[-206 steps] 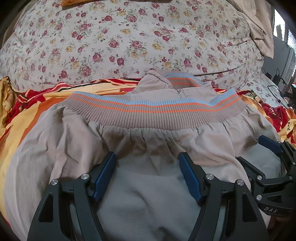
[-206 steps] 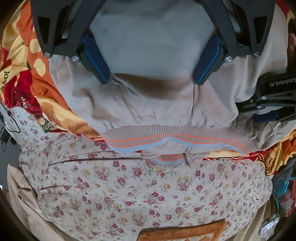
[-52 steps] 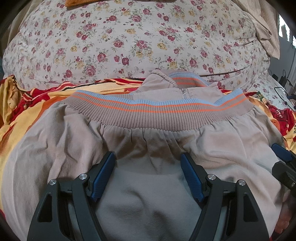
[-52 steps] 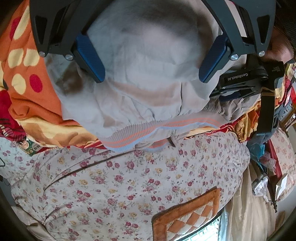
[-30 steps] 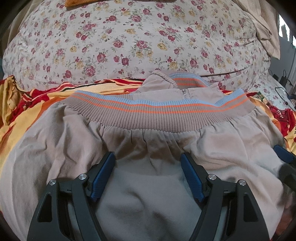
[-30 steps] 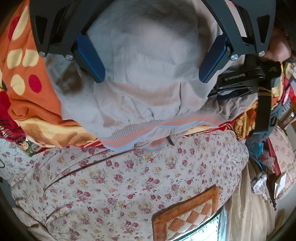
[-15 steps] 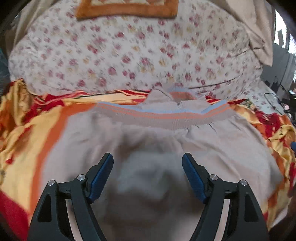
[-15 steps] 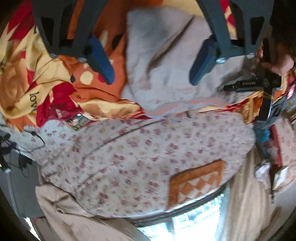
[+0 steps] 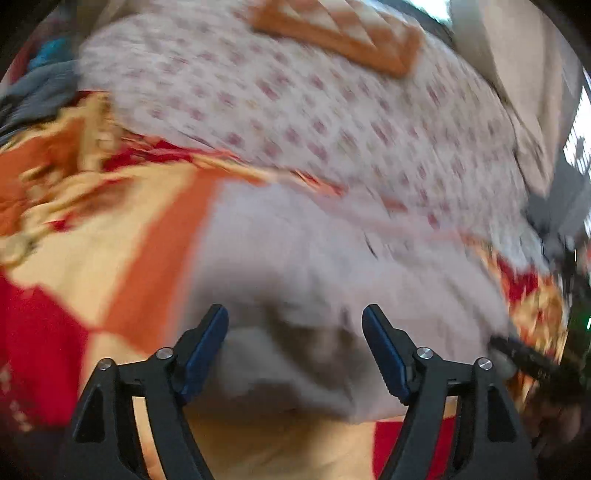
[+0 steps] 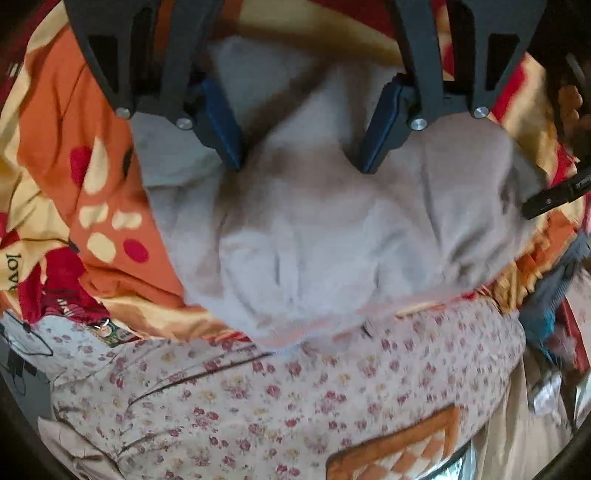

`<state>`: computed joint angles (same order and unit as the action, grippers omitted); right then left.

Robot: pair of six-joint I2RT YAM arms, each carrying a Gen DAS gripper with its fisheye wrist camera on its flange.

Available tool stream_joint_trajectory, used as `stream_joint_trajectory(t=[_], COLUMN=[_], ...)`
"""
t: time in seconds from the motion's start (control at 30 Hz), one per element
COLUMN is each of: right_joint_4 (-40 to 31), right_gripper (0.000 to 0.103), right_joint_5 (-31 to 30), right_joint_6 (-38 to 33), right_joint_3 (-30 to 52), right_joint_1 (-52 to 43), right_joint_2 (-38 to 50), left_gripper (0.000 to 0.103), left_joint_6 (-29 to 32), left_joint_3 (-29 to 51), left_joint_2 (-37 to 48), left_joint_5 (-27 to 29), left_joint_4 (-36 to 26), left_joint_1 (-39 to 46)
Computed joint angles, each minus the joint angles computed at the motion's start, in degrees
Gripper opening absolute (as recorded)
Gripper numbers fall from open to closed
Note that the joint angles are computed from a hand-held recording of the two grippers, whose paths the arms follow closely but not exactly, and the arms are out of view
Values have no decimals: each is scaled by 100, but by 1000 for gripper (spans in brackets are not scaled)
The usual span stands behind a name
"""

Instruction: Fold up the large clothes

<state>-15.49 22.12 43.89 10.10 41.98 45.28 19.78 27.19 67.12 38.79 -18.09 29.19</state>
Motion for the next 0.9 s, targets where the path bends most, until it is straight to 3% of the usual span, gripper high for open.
stream_joint_trajectory(t=[0.1, 0.17, 0.23, 0.4, 0.5, 0.6, 0.63, 0.7, 0.73, 0.8, 0.9], right_joint_4=[9, 134, 95, 99, 43, -41, -57, -43, -53, -51, -56], right_gripper=[71, 71, 71, 77, 78, 78, 78, 78, 78, 78, 78], right_joint_5=[-218, -214, -76, 291, 387, 336, 319, 330, 342, 307, 269], right_joint_6=[143, 167, 173, 304, 364, 408, 420, 445, 440, 394, 385], right_joint_3=[-211, -258, -217, -1, 70, 31, 24, 24, 31, 9, -20], right_joint_1=[-188, -171, -13, 438, 586, 574, 558, 569, 579, 538, 508], right_joint_2=[-175, -138, -22, 551, 660, 490, 448, 474, 485, 442, 354], left_gripper=[69, 69, 69, 81, 81, 81, 81, 80, 80, 77, 70], left_joint_6=[37, 76, -218, -651, -570, 509, 539, 186, -378, -1016, -1520], left_joint_3=[25, 15, -51, 130, 385, 254, 166, 29, 34, 278, 675], left_joint_2=[242, 745, 1206, 1815, 1721, 1584, 1538, 1545, 1685, 2022, 2282], left_joint_5=[273, 378, 326, 764, 993, 1190, 1176, 1229, 1264, 1210, 1055], left_joint_4=[-269, -380, -92, 221, -724, -1782, -1755, -1141, -480, 117, 421], left_joint_1=[724, 751, 537, 487, 726, 991, 959, 765, 612, 374, 183])
